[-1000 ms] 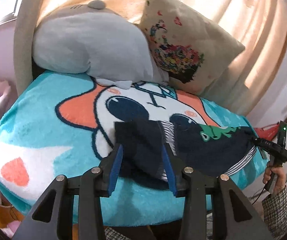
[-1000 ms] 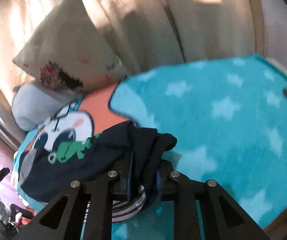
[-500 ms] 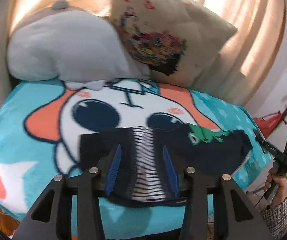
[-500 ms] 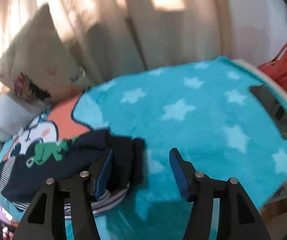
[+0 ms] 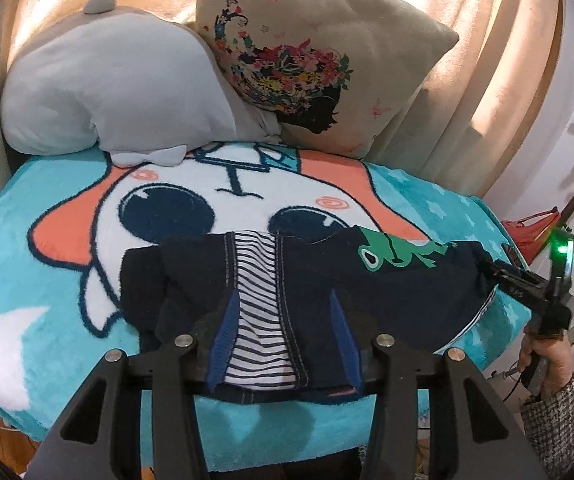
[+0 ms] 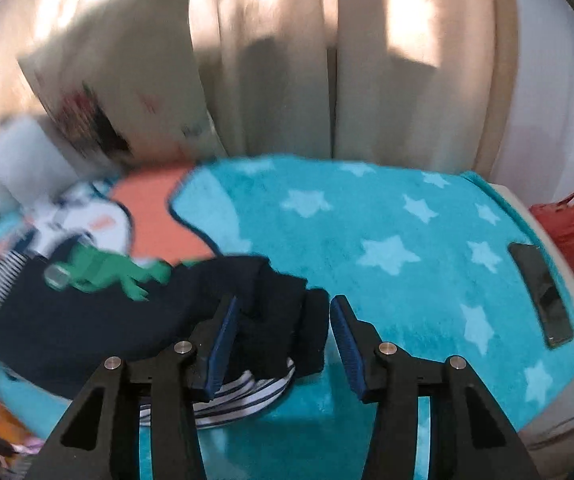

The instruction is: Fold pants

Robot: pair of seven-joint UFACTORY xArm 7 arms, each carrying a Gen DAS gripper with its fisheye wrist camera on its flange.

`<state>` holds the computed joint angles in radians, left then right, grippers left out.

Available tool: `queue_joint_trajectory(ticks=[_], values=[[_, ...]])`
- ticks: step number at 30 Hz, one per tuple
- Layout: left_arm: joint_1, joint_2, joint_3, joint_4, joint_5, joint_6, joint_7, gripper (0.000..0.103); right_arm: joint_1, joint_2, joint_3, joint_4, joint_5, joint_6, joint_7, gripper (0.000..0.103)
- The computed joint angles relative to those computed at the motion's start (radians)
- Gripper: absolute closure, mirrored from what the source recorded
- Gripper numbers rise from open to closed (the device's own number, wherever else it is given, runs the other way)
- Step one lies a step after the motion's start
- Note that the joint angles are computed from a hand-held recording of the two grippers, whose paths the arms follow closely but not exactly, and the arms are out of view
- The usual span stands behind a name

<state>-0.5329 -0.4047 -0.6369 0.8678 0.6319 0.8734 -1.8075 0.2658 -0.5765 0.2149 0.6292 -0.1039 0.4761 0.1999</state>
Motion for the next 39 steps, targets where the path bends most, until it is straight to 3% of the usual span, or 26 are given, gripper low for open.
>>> queue_joint_trajectory(ticks=[2, 3, 4, 7, 12, 18, 19, 22, 24, 26, 30, 32, 36, 37, 38, 39], values=[[-0.001, -0.012, 0.003, -0.008, -0.004, -0.002, -0.008, 0.058, -0.045, 0.029, 0.047, 0.014, -0.047, 0.022, 0.050, 0.055], [0.000, -0.013, 0.002, -0.008, -0.004, -0.002, -0.009, 0.058, -0.017, 0.032, 0.020, 0.008, -0.023, 0.014, 0.033, 0.071], [0.002, -0.014, 0.002, -0.010, -0.005, -0.002, -0.010, 0.057, 0.006, 0.028, -0.003, -0.001, -0.001, 0.003, 0.016, 0.077], [0.004, -0.011, 0.003, -0.015, -0.009, -0.012, -0.009, 0.057, -0.010, -0.015, 0.023, -0.030, -0.034, -0.036, 0.032, 0.093], [0.003, -0.007, 0.002, -0.022, -0.015, -0.014, -0.019, 0.057, -0.059, -0.037, 0.052, -0.024, -0.072, -0.018, 0.085, 0.100], [0.000, -0.030, 0.006, -0.044, -0.030, -0.014, -0.034, 0.057, -0.151, -0.039, 0.073, -0.019, -0.150, 0.046, 0.181, 0.100], [-0.001, -0.036, 0.007, -0.049, -0.034, -0.015, -0.034, 0.057, -0.124, -0.052, 0.035, -0.034, -0.119, 0.027, 0.173, 0.100], [0.002, -0.052, 0.006, -0.065, -0.045, -0.029, -0.041, 0.057, 0.076, -0.107, -0.175, -0.094, 0.099, -0.083, 0.035, 0.097], [0.006, -0.056, 0.001, -0.067, -0.050, -0.032, -0.040, 0.057, 0.177, -0.114, -0.251, -0.095, 0.189, -0.098, -0.077, 0.074], [0.009, -0.057, -0.007, -0.066, -0.053, -0.028, -0.039, 0.057, 0.171, -0.097, -0.221, -0.089, 0.193, -0.102, -0.110, 0.069], [0.012, -0.066, -0.013, -0.071, -0.061, -0.023, -0.037, 0.057, 0.129, -0.052, -0.137, -0.080, 0.190, -0.128, -0.133, 0.069], [0.013, -0.072, -0.012, -0.077, -0.068, -0.024, -0.039, 0.057, 0.086, -0.021, -0.079, -0.058, 0.160, -0.107, -0.112, 0.069], [0.015, -0.094, -0.014, -0.088, -0.081, -0.015, -0.036, 0.057, 0.046, 0.015, -0.035, -0.033, 0.116, -0.076, -0.083, 0.070], [0.017, -0.099, -0.015, -0.090, -0.084, -0.014, -0.036, 0.057, 0.051, 0.017, -0.043, -0.030, 0.118, -0.066, -0.087, 0.075], [0.017, -0.107, -0.016, -0.095, -0.089, -0.013, -0.037, 0.057, 0.051, 0.020, -0.042, -0.024, 0.114, -0.049, -0.087, 0.091], [0.018, -0.116, -0.017, -0.100, -0.095, -0.008, -0.037, 0.057, 0.047, 0.020, -0.035, -0.019, 0.105, -0.032, -0.085, 0.093]])
